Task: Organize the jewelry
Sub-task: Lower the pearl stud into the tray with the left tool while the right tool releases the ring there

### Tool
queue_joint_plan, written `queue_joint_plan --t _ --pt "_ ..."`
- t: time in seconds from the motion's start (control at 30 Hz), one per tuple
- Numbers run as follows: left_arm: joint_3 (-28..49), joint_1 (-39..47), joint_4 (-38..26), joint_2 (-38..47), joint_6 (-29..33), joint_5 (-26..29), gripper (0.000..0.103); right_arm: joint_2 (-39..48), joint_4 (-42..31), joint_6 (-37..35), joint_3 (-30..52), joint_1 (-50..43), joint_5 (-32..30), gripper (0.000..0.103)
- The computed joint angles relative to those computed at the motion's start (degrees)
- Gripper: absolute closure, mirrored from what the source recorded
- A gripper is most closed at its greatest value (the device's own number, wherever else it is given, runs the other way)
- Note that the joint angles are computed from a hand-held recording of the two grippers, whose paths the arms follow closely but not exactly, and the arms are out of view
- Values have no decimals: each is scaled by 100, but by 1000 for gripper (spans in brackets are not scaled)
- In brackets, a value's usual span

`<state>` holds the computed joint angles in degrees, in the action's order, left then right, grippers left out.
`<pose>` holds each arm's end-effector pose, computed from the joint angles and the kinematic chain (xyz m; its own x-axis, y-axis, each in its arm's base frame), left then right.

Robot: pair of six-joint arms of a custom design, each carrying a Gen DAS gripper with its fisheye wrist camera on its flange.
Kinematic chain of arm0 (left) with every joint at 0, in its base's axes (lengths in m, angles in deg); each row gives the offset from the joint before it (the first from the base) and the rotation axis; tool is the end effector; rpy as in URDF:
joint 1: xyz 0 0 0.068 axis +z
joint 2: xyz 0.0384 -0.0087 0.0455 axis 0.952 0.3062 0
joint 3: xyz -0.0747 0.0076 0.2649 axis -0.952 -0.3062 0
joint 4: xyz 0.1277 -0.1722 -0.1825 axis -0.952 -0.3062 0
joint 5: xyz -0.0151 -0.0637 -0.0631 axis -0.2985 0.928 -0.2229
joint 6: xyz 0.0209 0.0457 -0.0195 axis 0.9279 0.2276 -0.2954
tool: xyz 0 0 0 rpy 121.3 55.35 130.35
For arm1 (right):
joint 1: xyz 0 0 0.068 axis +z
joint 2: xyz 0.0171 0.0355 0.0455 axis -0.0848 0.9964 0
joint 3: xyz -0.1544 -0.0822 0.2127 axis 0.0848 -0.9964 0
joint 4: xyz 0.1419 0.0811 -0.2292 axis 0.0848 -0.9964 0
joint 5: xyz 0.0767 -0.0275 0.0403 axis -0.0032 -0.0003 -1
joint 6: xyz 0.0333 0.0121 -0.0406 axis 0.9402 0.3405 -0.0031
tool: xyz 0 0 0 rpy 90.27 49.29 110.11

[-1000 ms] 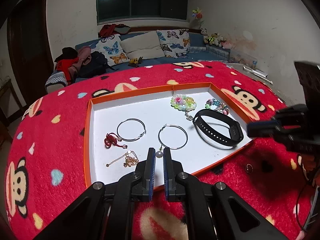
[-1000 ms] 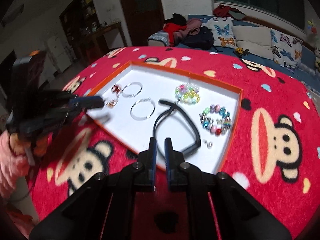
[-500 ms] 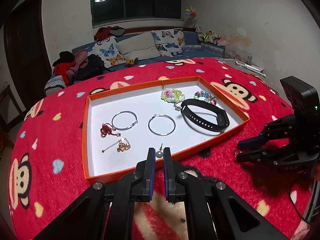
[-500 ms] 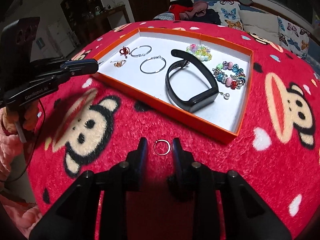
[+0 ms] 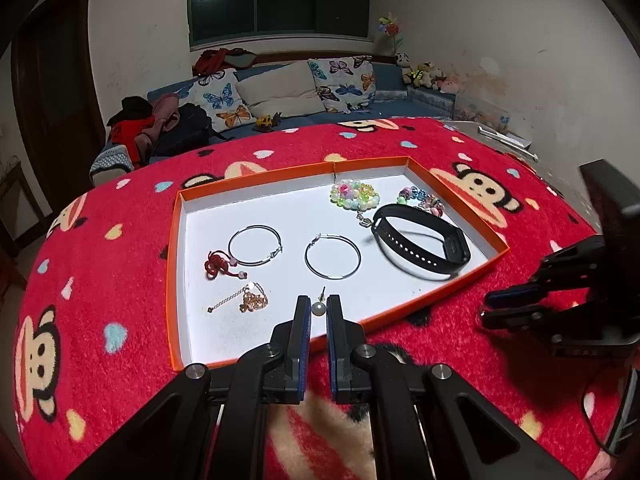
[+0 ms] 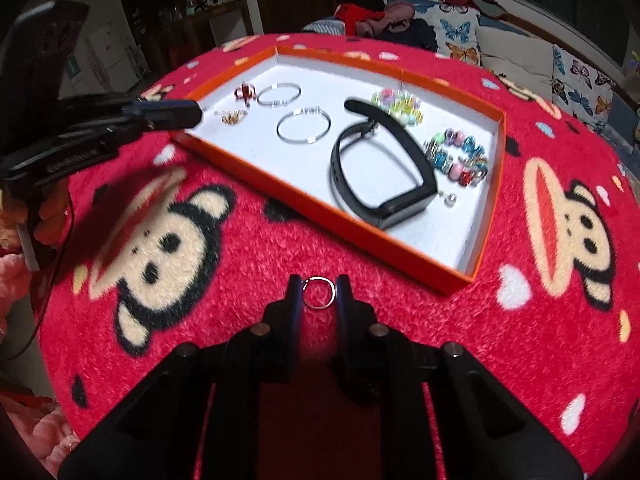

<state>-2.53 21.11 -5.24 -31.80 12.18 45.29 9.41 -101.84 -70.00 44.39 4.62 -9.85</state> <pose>0.1287 -0.1334 0.1784 -0.7072 0.0878 -0.7015 0.1537 0.9876 -0.0313 0.1855 0.0461 0.1491 -0.6391 -0.5574 -0.5300 -0.7164 0.6820 0.1468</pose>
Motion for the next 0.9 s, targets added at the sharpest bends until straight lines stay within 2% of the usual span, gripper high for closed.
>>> queue_joint_plan --t 0.1,0.2,0.47,0.7,0.9 --pt "20 272 158 83 187 198 96 -222 -152 4 185 -186 -239 86" --pt "63 541 371 320 362 388 96 -111 3 190 454 -244 -310 86" --pt "168 1193 963 1177 703 1053 96 1371 779 854 1189 210 11 86" --pt "262 1335 1144 1613 792 1179 95 1975 988 1034 1385 421 225 86" --pt "285 1414 1163 1658 794 1257 95 2096 1032 1111 1385 474 299 86"
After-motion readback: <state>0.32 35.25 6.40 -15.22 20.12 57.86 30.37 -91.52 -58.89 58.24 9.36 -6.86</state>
